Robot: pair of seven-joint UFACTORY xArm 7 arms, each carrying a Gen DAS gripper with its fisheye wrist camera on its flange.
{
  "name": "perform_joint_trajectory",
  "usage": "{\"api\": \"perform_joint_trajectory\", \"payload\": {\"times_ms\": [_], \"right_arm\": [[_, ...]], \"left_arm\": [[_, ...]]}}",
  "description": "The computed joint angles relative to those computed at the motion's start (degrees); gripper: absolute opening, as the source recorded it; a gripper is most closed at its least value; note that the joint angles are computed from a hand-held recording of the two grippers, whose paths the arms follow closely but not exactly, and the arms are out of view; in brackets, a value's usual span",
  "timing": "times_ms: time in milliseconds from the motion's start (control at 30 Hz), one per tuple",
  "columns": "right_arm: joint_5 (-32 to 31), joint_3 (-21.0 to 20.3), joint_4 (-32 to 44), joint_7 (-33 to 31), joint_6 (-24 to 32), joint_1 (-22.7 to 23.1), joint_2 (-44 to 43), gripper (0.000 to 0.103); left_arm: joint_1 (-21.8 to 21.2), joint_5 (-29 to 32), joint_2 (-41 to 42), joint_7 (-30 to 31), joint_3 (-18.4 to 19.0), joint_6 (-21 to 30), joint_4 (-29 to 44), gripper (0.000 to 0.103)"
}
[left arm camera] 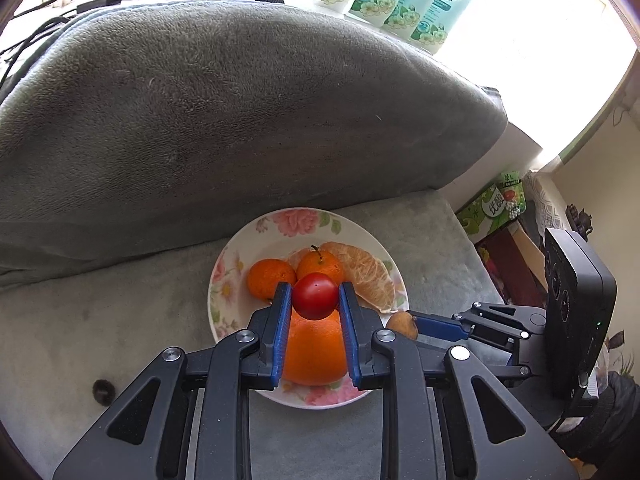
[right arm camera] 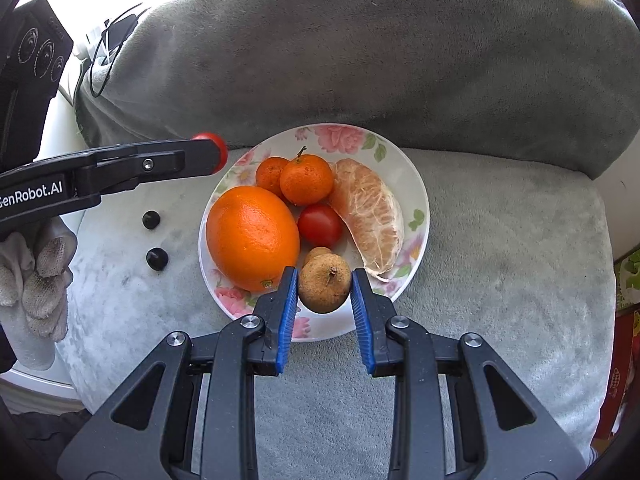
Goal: Organize fruits
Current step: 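Carry tomato over plate with left gripper while right gripper carries brown fruit there, then open both grippers to release the tomato and brown fruit onto the plate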
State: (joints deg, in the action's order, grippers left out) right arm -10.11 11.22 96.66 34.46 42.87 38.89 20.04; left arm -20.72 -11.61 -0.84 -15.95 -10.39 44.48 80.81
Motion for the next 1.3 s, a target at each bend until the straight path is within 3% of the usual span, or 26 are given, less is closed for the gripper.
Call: {"api": "perform_joint_trajectory", "payload": {"times_ms": [533,633,667,767,800,1000,1300], "right_arm": [[0.8,0.3,-0.7,-1.9,-0.5,-0.4,-0.4,0.028],[-0.1,0.0,-0.3,-1.7,0.2,0.1,-0.3,0.028],[-0.3,0.0,0.0,-1.6,0.5,0.2,-0.2,0.032],[-2.6,-0.6,-0.5,0.1,-0.1,1.1,-0.7,0.061],[-3.0,-0.7,-0.7,0.4,-0.4,1.1,-0.9,0.062],[-3.2,-0.3,0.0,0.6,0.3,1.0,-0.6,0.063],[-4.0,-0.2,0.5,1.3,0.6,1.7,-0.6,0.063]], "left_arm": [[-0.3,2.9,5.4,-1.5,0.0,1.0,5.5,0.022],[-0.6,4.1,6.1,-2.0,0.0,1.8,6.5,0.027],[-0.7,4.6,6.1,-2.5,0.1,1.9,6.6,0.034],[-0.7,4.9,6.1,-2.9,0.1,1.6,6.5,0.041],[-0.8,5.0,6.0,-3.0,0.1,1.8,6.5,0.047],[-0.5,5.4,5.0,-3.5,0.3,2.1,5.7,0.056],[0.2,5.5,2.5,-3.5,0.5,2.3,3.4,0.056]]}}
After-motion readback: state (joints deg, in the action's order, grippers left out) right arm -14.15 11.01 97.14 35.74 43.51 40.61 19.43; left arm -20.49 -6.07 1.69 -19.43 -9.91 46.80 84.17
